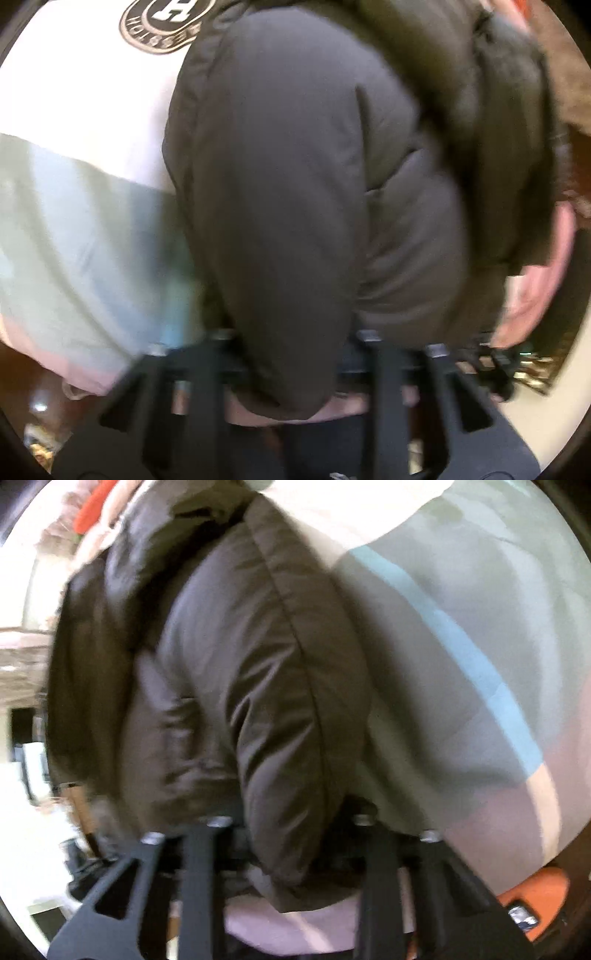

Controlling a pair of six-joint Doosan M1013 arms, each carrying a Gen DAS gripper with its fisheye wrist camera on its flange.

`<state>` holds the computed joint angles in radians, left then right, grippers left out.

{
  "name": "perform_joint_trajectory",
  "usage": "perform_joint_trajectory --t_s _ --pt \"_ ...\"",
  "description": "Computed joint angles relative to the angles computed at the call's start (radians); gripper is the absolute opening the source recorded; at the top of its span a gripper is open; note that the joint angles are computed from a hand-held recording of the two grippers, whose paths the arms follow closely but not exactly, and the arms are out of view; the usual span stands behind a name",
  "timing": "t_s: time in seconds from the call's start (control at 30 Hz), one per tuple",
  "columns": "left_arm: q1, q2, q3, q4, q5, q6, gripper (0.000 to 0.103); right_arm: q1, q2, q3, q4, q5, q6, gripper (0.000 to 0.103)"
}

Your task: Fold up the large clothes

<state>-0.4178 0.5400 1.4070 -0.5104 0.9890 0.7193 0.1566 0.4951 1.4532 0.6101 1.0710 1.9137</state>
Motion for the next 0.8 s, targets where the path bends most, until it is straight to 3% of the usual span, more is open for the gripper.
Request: perform_joint_trajectory --t_s 0.07,0.27,0.4,0.47,0.53,0.6,0.67,0.8 --pt "0.013 -0.017 0.003 -0.065 -0.054 0.053 0.011 -0.011 -0.006 -0.007 0.085 -0.011 -0.052 0.013" --pt "0.06 -0.07 -0.003 -0.326 -0.324 0.276 0.011 -0.037 -0.002 -0.102 0.471 -0.129 -0.341 0.012" --pt "0.081 -0.043 -0.049 -0.571 -0.444 0.447 0.011 -0.048 0.095 -0.252 0.67 -0.196 -0.41 0.012" --pt "0.108 -0.022 -0.089 -0.581 -0.438 0.447 0.012 -0.061 0.139 -0.299 0.735 -0.231 -0.375 0.012" --pt "0.118 -0.003 -0.114 -0.592 -0.474 0.431 0.013 -0.055 0.195 -0.377 0.728 -0.268 -0.303 0.012" --pt "0.12 0.056 -0.213 -0.452 -0.478 0.284 0.014 -0.054 0.27 -0.493 0.64 -0.282 -0.19 0.012" --pt "0.133 0.085 -0.257 -0.296 -0.461 0.12 0.015 -0.048 0.346 -0.621 0.493 -0.278 -0.015 0.012" --pt "0.174 0.173 -0.389 -0.175 -0.38 -0.01 0.015 -0.029 0.53 -0.96 0.209 -0.207 0.283 0.012"
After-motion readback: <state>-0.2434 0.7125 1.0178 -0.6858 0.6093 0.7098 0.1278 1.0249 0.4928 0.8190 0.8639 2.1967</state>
